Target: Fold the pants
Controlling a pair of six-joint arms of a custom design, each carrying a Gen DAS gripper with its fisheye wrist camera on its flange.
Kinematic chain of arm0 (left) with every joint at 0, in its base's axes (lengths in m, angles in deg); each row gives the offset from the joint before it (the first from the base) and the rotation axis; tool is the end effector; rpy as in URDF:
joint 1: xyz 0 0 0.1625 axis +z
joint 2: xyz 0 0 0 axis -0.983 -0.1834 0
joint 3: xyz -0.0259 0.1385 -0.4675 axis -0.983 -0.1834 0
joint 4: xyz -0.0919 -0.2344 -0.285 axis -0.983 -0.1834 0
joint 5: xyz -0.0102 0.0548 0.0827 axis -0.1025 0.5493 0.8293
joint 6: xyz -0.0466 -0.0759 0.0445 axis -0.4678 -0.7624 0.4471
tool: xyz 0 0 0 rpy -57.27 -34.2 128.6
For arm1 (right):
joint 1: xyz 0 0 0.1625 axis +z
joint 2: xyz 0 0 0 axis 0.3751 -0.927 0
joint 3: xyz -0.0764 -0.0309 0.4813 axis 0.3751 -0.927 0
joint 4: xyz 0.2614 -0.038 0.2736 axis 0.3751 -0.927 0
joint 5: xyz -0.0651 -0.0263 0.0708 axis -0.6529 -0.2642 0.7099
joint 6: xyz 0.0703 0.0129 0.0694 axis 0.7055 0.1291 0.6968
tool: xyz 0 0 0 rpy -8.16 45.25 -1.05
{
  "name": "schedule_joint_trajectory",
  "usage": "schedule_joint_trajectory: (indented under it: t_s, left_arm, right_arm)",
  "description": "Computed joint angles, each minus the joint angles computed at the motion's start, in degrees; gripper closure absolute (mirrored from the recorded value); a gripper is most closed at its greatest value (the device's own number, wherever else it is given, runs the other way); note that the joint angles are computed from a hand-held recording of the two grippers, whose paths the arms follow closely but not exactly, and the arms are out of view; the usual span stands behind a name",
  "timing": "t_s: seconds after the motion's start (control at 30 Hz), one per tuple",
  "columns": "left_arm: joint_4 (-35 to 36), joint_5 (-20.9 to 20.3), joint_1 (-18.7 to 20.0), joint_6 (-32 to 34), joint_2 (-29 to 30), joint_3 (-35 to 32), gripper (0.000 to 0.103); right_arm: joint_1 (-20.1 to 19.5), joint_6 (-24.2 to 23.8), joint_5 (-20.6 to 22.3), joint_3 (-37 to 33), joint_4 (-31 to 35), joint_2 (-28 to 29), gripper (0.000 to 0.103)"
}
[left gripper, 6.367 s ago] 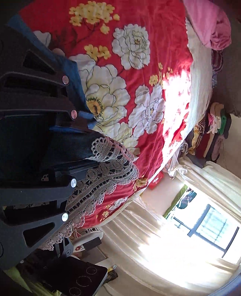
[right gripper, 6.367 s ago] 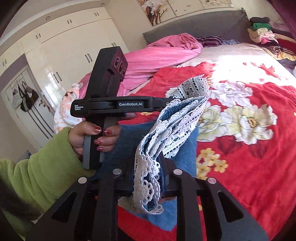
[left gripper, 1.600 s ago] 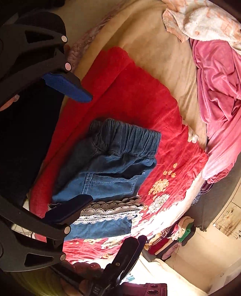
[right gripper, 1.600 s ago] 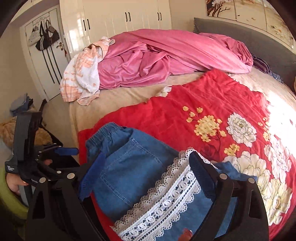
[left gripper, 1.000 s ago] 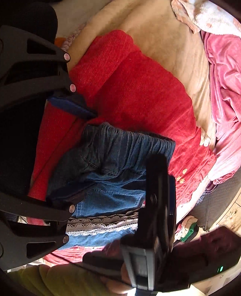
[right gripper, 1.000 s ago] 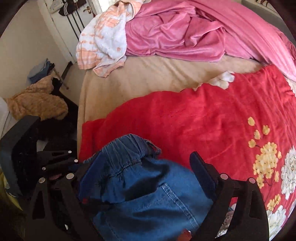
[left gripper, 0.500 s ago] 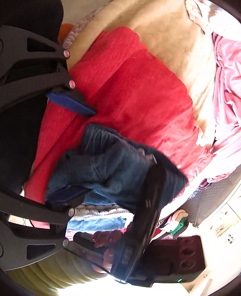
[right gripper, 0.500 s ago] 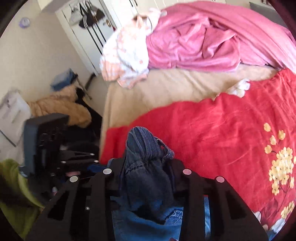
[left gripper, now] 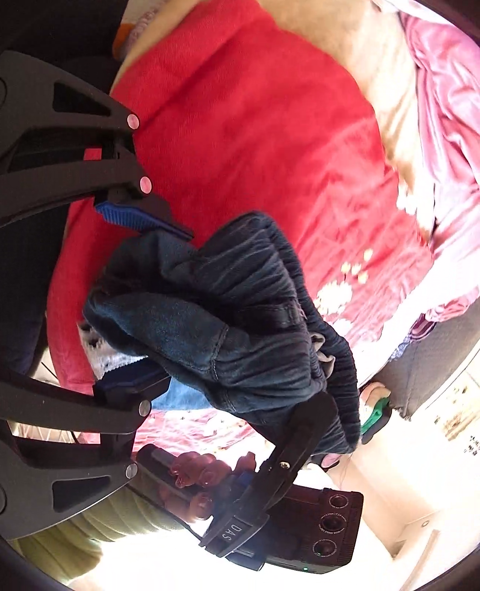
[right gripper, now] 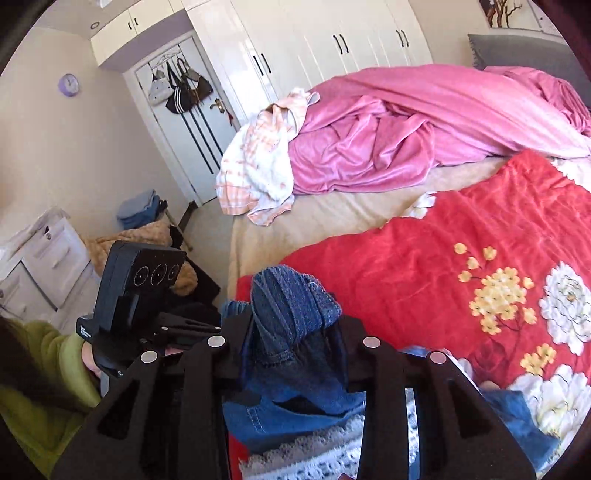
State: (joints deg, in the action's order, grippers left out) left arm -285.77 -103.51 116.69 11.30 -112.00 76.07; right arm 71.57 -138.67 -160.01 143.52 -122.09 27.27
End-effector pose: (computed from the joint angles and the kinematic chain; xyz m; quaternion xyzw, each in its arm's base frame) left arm -0.2735 -0.4553 0.0695 -0.0271 0.9306 -0.3519 0.0970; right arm 0.1943 -0.6453 0.2156 -0.5569 0.8238 -0.0257 0.1028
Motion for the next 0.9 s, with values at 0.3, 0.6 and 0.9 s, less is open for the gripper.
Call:
schedule_joint_trajectory:
  t_s: [0.3, 0.6, 0.9]
  left_arm:
    - [-2.4, -8.6, -1.1, 15.7, 5.4, -7.4, 0.052]
    - [2.1, -1.6, -3.8, 17.5, 5.7, -8.2, 0.052]
    - [29.2, 8.3, -1.1, 8.4, 7.8, -15.0, 0.052]
  right_arm:
    - [-5.9, -1.5, 5.5, 3.5, -3.2, -7.1, 0.054]
    - [-11.5, 2.2, 0.0, 12.2, -18.3, -12.5, 0.042]
    - [-9.2, 2.0, -16.3, 19.2, -30.0, -8.7, 0.04]
